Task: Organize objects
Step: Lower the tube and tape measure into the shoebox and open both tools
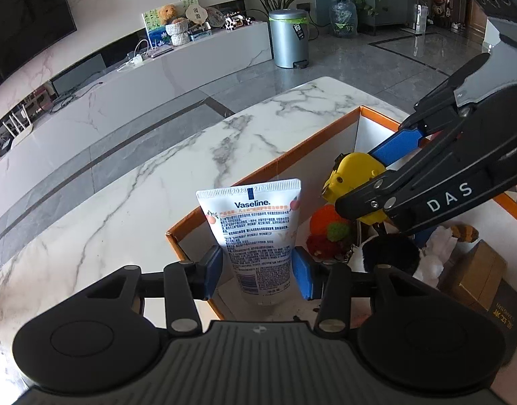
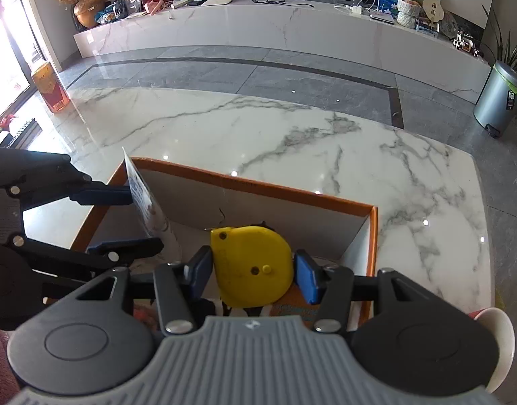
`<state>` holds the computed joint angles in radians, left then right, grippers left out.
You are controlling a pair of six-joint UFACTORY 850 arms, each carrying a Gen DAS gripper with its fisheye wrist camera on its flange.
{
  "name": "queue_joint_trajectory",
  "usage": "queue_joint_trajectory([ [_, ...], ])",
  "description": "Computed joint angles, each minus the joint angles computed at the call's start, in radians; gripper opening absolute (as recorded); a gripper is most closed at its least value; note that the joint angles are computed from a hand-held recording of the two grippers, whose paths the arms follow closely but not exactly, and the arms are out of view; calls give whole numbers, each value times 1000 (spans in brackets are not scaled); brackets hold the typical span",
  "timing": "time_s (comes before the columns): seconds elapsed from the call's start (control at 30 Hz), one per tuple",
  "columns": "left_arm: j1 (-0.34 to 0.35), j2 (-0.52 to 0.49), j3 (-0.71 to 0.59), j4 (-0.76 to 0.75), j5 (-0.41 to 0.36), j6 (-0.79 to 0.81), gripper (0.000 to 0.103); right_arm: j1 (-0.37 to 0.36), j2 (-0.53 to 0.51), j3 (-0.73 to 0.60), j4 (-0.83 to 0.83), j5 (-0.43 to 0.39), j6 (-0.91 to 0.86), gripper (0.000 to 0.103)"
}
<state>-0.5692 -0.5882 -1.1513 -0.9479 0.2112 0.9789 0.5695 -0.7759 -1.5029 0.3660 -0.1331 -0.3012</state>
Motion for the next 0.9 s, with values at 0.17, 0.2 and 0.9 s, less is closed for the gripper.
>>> queue_joint_trajectory([
  [0.17,-12,-16,-13,-118,17,179,53,6,-26,-27,43,-9,-34,55],
  [0.2,-12,-17,-13,-114,13,184,53,6,-33,-33,77,-8,-61,55],
  [0.9,0,-15,9,164,7,15,61,9,-123,-139,301,-102,-173,55],
])
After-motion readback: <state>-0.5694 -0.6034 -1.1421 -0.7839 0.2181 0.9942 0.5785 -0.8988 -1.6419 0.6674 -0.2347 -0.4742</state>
